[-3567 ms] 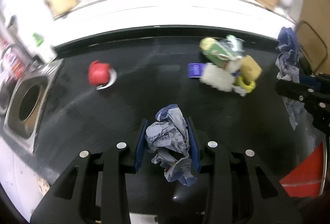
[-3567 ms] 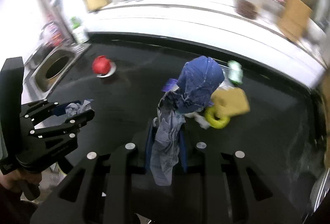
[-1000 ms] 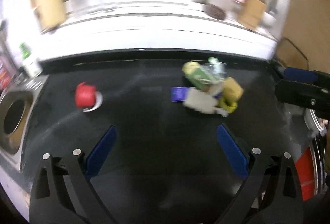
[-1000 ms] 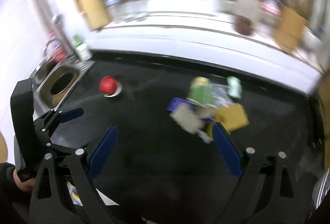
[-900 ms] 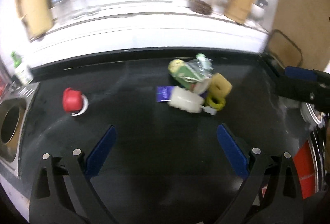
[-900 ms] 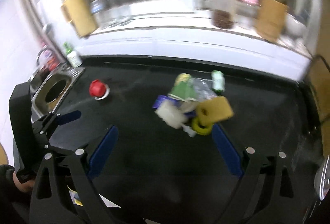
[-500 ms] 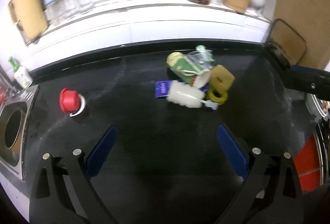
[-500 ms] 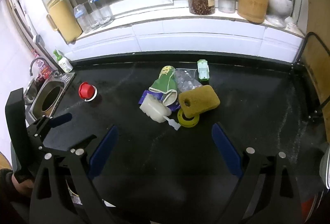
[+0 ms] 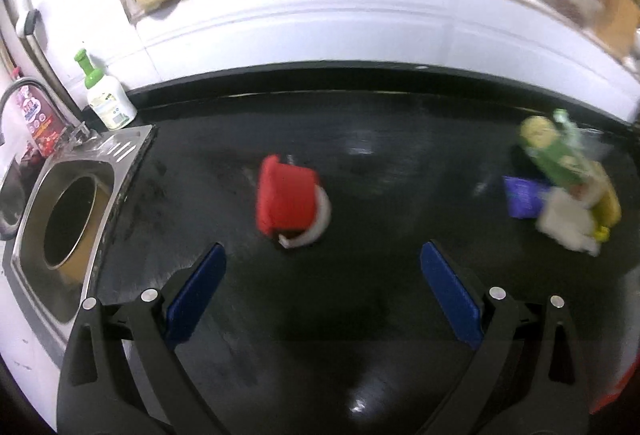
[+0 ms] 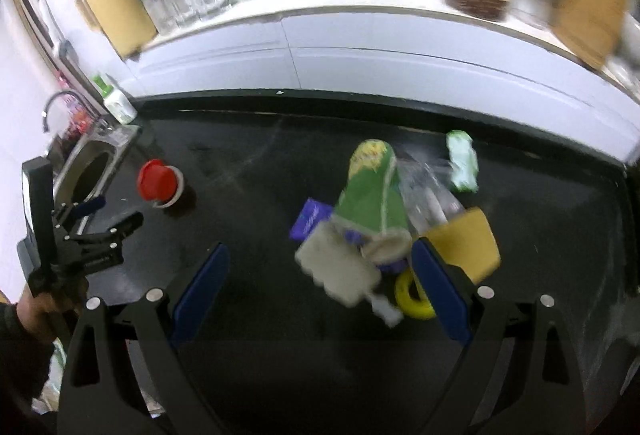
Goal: Collect trash
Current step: 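Grasp the red cup with the left gripper while the right grasps the SpongeBob cup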
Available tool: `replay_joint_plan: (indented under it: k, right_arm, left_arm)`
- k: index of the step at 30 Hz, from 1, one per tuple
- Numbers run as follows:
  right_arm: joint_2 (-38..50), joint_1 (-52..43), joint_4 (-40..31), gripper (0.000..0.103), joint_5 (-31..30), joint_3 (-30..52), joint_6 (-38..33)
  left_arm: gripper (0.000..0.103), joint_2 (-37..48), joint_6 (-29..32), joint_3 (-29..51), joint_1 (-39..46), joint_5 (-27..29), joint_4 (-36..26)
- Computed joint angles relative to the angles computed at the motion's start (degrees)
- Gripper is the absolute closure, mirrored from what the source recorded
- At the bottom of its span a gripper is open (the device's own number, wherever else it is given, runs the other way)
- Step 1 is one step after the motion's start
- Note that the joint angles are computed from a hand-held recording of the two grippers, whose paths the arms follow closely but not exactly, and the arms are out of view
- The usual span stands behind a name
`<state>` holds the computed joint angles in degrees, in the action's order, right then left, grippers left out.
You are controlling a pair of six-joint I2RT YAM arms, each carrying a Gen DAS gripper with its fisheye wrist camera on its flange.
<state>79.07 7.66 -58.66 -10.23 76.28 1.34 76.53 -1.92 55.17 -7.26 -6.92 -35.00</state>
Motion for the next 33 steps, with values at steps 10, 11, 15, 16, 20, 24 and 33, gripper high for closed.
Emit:
replay_joint_plan:
  k: [10,11,15,16,20,24,33]
  right_arm:
    - [24.7,3.7,4.1,0.028,12.6,9.0,-1.0]
    - [25.8,3.8,4.4,0.042,13.8,9.7,-1.3]
    - [28.0,3.3,2.9,0.079,14.9,13.3,-2.1]
    - [27.9,3.2,2.7,0.08,14.5,13.7,-2.3]
    - [26.4,1.7,0.8,0.081,10.9,15.4,-1.7]
    - [22.8,0.5,0.1,0.081,7.0,15.0,-0.8]
    - [11.8,2.2,-3.7,0.081,3.1,12.1,-2.3]
  left_arm:
    - [0.008,21.1,5.2,6.4,5.8,3.7,10.9]
    - [0.008,22.4,5.5,7.2,6.0,4.2,11.3]
    - [0.031,25.2,6.2,9.4,5.1,5.9,11.9]
    - [0.049,25.3,6.2,9.8,4.9,6.2,11.7]
    - [0.059,24.6,3.2,12.5,4.2,7.9,7.4]
    - [0.06,21.1,0.8,13.3,2.8,8.6,3.2]
    - [0.06,6.4,-5.4,11.9,-4.3,4.4,-9.8]
